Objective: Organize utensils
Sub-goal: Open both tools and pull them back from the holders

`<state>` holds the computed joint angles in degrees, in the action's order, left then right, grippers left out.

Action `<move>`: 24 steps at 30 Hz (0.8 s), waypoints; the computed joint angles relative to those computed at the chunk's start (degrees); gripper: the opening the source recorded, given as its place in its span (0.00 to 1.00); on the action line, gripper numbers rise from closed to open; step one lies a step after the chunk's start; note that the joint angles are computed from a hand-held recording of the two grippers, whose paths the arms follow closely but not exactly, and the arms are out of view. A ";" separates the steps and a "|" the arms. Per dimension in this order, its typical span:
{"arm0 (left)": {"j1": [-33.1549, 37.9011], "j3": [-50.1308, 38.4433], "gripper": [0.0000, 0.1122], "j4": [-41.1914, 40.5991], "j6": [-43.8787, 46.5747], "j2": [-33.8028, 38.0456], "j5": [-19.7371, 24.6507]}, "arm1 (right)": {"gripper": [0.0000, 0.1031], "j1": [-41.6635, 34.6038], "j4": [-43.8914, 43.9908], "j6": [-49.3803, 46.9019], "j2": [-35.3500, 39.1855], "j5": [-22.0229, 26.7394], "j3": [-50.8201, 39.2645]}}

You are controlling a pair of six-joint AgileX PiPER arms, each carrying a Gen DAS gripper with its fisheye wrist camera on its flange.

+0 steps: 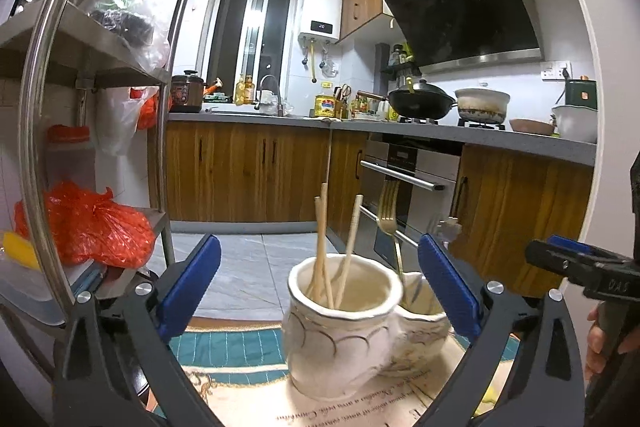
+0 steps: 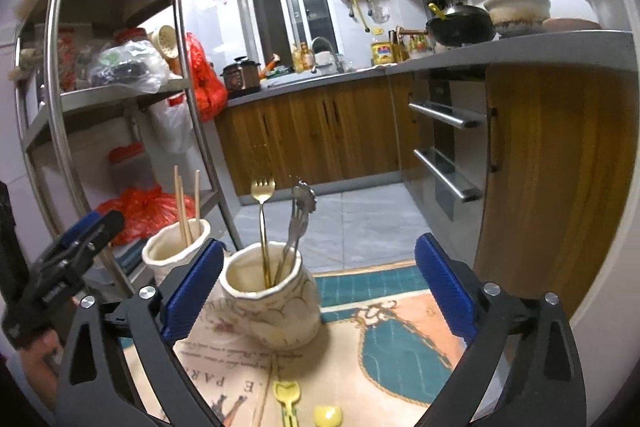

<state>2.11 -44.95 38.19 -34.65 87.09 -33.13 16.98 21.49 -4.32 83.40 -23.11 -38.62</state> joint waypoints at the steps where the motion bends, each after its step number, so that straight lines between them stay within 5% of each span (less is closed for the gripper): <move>1: 0.27 0.56 0.87 1.83 -1.82 -1.14 0.28 | 0.94 0.09 0.68 -0.70 -0.62 -0.01 0.65; 8: 1.71 3.03 0.87 11.53 -10.04 -6.18 3.48 | 0.95 1.01 6.47 -7.49 -4.86 0.23 4.28; 18: 6.76 4.96 0.87 33.84 -29.15 -8.27 2.17 | 0.95 -0.45 5.80 -8.26 -8.61 1.56 9.00; 24: 7.63 7.33 0.87 35.92 -29.39 -7.42 3.61 | 0.95 -2.01 0.37 -3.37 -7.24 2.60 10.85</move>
